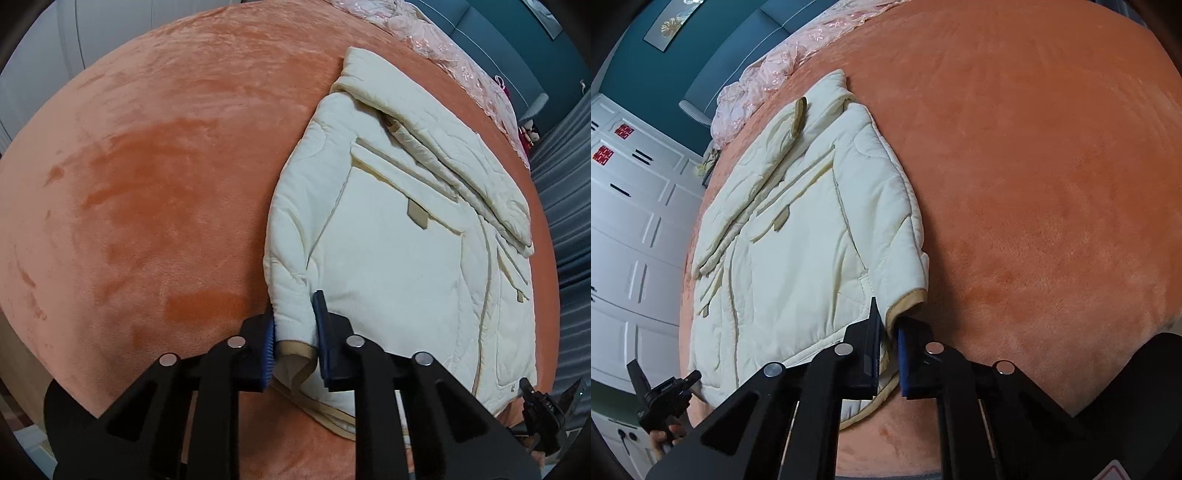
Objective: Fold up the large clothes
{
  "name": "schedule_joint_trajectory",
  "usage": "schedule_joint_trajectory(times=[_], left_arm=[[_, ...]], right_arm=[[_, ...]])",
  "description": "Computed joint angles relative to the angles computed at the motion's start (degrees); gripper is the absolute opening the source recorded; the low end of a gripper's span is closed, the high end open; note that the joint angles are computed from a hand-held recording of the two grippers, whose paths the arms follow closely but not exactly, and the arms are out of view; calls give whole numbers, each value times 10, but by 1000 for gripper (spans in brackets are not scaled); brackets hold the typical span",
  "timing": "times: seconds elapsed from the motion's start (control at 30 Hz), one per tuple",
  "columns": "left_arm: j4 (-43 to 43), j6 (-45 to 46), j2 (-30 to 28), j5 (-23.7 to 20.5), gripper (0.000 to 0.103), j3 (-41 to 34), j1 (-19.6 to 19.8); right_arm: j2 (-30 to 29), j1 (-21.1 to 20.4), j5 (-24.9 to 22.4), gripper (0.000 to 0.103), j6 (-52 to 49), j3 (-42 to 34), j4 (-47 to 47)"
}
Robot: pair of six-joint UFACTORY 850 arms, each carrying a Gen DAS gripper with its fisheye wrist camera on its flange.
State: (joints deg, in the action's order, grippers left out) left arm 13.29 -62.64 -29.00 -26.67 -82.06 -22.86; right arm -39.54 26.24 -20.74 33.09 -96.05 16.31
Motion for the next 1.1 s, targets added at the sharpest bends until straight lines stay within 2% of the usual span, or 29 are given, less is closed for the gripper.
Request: schedule_joint_trajectory(times=[0.07, 0.13, 0.17, 0.3, 0.4, 0.5, 0.57, 0.63, 0.73, 0.87, 0.93, 0.97, 1.03, 1.1], left_arm=[[39, -24, 17, -4, 8, 6, -7], [46, -24, 44, 20, 7, 27, -10], [61, -30, 59, 18, 6, 35, -13], [51, 14, 126, 11, 6, 83, -30], [32, 64, 174, -31, 6, 116, -52], [-15, 118, 226, -94, 6, 152, -75], [-42, 128, 257, -133, 6, 171, -91], [-52, 108, 285, -149, 6, 185, -105], [-6, 59, 305, -139, 6, 174, -113], [110, -23, 285, -88, 6, 132, -95], [175, -74, 254, -64, 6, 101, -75], [181, -79, 233, -51, 6, 83, -62], [181, -77, 185, -42, 7, 38, -42], [193, -82, 131, -49, 7, -13, -27]], right_arm=[[18, 4, 11, 4, -2, 11, -24], [38, 8, 12, 4, -13, 20, -46], [50, 10, 9, 4, -23, 26, -57], [103, 18, -38, 3, -91, 54, -85], [149, 27, -105, 3, -161, 83, -91], [196, 42, -183, 3, -202, 113, -88], [222, 53, -225, 3, -218, 129, -81], [243, 66, -245, 3, -224, 136, -84], [249, 65, -214, 3, -208, 117, -92], [219, 42, -96, 3, -133, 69, -136], [181, 26, -47, 3, -87, 30, -152], [156, 20, -27, 3, -63, 6, -155], [99, 12, -14, 3, -14, -52, -168], [36, 11, -25, 3, 40, -128, -208]])
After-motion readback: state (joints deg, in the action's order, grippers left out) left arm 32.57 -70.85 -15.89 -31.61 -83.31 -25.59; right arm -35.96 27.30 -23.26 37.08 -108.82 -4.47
